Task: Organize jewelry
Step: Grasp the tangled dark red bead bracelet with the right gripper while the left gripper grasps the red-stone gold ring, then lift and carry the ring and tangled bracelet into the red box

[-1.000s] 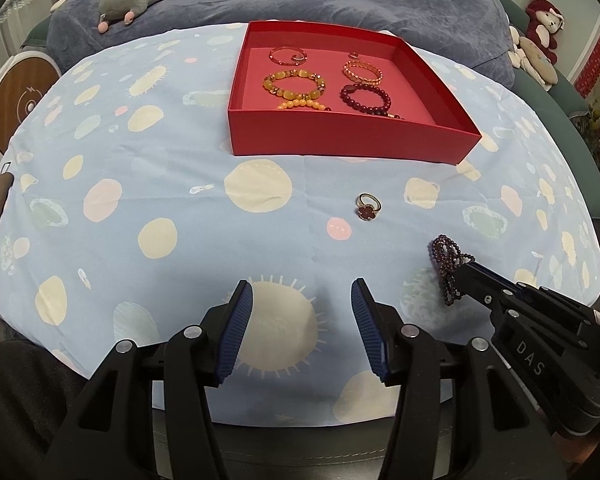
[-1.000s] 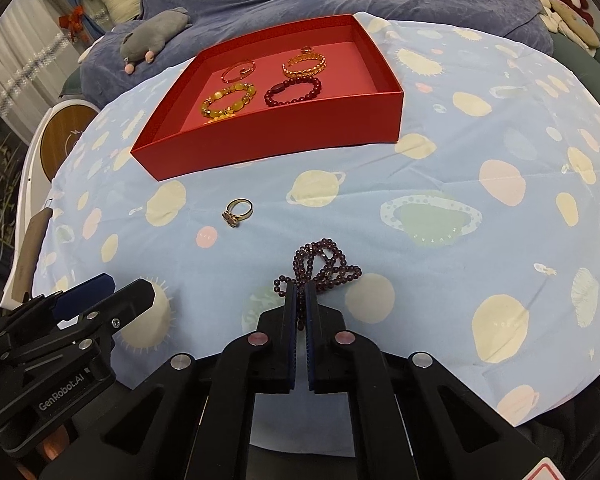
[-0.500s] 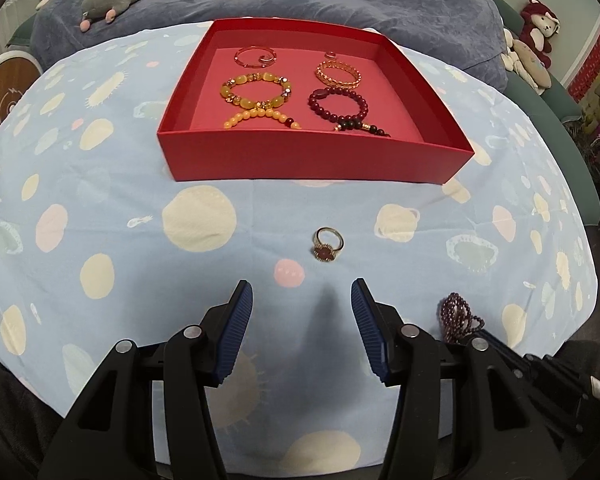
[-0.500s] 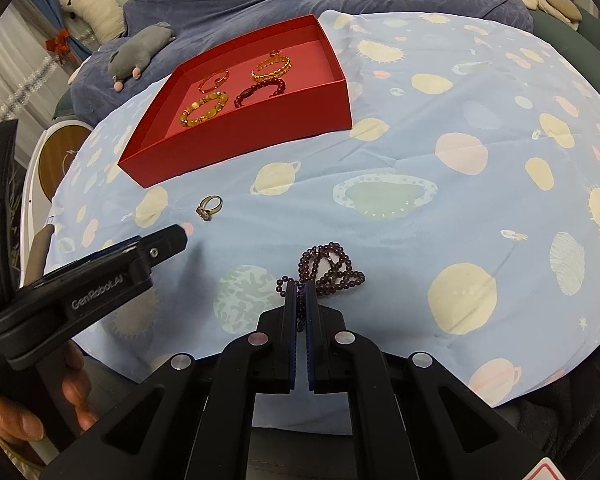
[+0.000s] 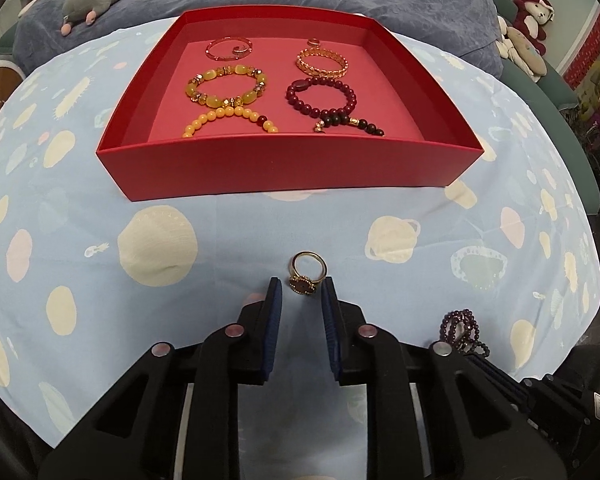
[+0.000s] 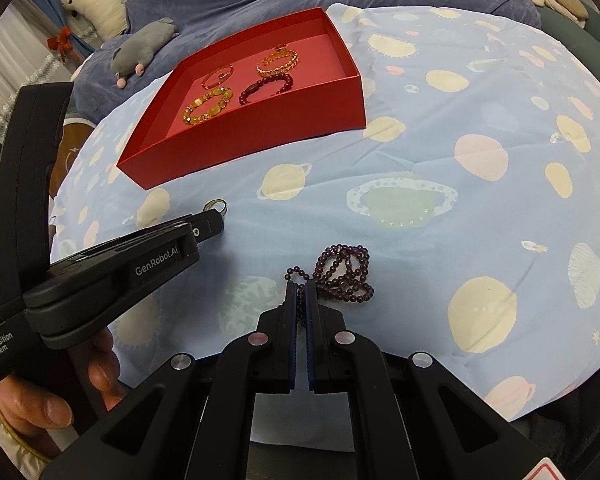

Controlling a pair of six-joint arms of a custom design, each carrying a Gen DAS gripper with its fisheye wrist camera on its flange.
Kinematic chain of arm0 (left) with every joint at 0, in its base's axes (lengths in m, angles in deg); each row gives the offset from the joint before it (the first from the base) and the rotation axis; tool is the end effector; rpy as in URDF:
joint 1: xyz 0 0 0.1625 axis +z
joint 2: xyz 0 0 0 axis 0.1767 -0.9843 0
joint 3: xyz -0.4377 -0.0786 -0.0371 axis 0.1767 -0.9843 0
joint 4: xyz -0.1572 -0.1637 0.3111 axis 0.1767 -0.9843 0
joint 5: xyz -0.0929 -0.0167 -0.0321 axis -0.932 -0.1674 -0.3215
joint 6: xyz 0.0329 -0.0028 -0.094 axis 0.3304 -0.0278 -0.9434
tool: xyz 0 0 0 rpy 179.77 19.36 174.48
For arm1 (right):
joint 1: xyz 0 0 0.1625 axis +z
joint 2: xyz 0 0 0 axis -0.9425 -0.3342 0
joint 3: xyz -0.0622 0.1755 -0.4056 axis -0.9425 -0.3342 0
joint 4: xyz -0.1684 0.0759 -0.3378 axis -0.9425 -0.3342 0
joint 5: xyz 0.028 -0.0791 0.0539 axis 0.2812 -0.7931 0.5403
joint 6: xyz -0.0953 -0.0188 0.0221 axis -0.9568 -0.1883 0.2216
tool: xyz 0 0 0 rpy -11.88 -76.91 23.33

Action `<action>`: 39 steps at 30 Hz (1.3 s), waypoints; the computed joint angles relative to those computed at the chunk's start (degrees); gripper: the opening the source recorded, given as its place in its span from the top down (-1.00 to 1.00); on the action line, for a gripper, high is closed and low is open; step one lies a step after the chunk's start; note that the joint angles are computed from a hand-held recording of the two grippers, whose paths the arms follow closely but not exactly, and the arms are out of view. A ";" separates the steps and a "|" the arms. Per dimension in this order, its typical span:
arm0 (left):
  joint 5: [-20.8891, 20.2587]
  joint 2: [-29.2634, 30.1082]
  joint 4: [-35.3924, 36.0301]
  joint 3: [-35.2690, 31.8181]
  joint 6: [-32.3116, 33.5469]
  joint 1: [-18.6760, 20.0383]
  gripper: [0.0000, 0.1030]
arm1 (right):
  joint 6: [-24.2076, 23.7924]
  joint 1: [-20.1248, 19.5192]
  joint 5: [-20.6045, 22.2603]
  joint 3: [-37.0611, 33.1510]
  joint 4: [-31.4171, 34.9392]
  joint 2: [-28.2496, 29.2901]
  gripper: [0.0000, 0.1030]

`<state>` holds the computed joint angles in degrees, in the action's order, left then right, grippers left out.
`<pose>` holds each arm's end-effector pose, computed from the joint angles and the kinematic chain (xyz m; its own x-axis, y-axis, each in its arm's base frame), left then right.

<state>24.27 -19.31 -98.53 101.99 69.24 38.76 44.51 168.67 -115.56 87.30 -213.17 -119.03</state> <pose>-0.4271 -0.7673 0.0401 -0.7062 0.5114 -0.4896 0.5864 0.8100 0.0001 0.1638 -0.6586 0.2914 -0.8045 0.4273 0.4124 0.0705 0.7583 -0.6481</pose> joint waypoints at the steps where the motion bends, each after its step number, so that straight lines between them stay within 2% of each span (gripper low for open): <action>1: -0.27 -0.32 -0.28 0.58 -0.12 0.05 0.76 | 0.04 0.03 -0.03 0.01 0.00 0.02 0.93; 6: -0.69 -2.58 -2.33 4.65 0.37 0.14 0.96 | -0.05 0.13 -0.08 0.31 -0.25 -0.07 0.93; 12: -2.52 -6.04 -5.62 9.99 -0.30 0.55 0.97 | -0.08 0.29 -0.02 0.55 -0.74 -0.10 0.93; 14: -2.74 -5.97 -5.85 9.62 -0.06 0.55 0.96 | -0.03 0.33 0.03 0.64 -1.02 -0.15 0.93; 15: -3.21 -5.63 -5.60 8.83 -0.07 0.62 0.89 | 0.01 0.41 -0.07 0.72 -1.20 -0.17 0.93; 16: -3.01 -5.10 -5.16 7.81 -0.31 0.58 0.66 | -0.01 0.40 -0.02 0.76 -1.29 -0.22 0.93; 18: -2.28 -4.14 -5.42 6.50 -0.39 0.39 0.35 | 0.03 0.33 0.00 0.76 -1.18 -0.30 0.93; 20: -2.12 -3.07 -5.19 4.99 0.53 0.25 0.35 | 0.20 0.25 0.10 0.76 -1.02 -0.35 0.93; 23: -1.75 -1.20 -3.51 2.09 2.12 0.17 0.36 | 0.24 0.10 0.33 0.52 -0.70 -0.29 0.93; 27: -2.54 -0.10 -1.11 -0.03 1.83 0.46 0.72 | 0.30 -0.04 0.65 0.27 -0.44 -0.18 0.93; 30: -2.53 -0.87 -2.19 1.70 2.33 0.49 0.82 | 0.31 -0.07 0.73 0.22 -0.50 -0.16 0.93; 39: -3.30 -4.25 -4.33 7.01 1.97 0.28 0.84 | -0.67 0.63 0.86 0.11 -1.28 -0.16 0.93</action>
<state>20.96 -23.56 -102.86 108.99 71.21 39.04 43.85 169.30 -114.69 87.40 -214.45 -119.19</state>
